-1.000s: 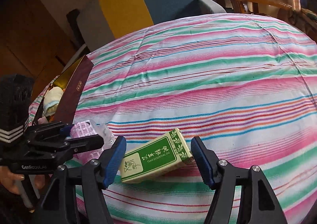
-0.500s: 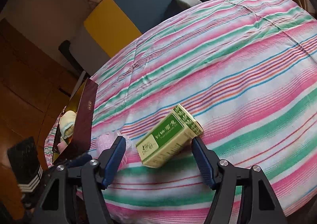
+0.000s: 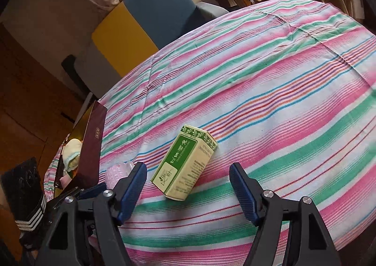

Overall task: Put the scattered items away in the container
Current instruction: 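Position the left tool at the pink roller while the right tool approaches the green box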

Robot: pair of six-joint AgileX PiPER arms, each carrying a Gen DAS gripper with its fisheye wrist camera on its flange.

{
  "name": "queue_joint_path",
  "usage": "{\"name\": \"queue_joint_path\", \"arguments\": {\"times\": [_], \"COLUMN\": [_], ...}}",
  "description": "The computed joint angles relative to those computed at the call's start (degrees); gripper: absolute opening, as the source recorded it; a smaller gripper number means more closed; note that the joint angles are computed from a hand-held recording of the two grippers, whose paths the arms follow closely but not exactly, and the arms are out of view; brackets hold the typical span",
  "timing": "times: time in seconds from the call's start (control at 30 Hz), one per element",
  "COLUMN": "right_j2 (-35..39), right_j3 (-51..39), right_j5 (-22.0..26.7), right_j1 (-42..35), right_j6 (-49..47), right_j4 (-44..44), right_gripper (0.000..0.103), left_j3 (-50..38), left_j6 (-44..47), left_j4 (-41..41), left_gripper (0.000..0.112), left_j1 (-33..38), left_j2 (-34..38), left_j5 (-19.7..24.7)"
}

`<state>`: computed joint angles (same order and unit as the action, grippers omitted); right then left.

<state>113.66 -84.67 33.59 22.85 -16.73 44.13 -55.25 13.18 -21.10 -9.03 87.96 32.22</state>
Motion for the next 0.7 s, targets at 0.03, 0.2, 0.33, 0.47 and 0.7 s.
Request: {"name": "queue_joint_path", "arguments": {"times": [0.03, 0.2, 0.33, 0.47, 0.7], "right_j2": [-0.02, 0.04, 0.19, 0.08, 0.72], "right_j3": [0.47, 1.04, 1.14, 0.28, -2.92], "right_j5": [-0.19, -0.49, -1.32, -1.96, -2.48], "right_j1": [-0.12, -0.46, -0.03, 1.31, 3.83], "right_j6": [-0.32, -2.86, -3.59, 0.08, 7.89], "right_j4": [0.38, 2.14, 1.99, -3.39, -12.46], "right_gripper": [0.074, 0.075, 0.078, 0.079, 0.079], "left_j3": [-0.42, -3.28, -4.87, -3.1, 2.14], "left_j6": [-3.18, -6.03, -2.15, 3.64, 4.15], "left_j4": [3.52, 6.61, 1.09, -9.54, -12.47], "left_gripper": [0.067, 0.067, 0.067, 0.068, 0.068], "left_j1": [-0.54, 1.91, 5.02, 8.43, 8.42], "left_j2": [0.49, 1.53, 2.01, 1.19, -2.37], "left_j5": [-0.13, 0.97, 3.12, 5.69, 4.91]}}
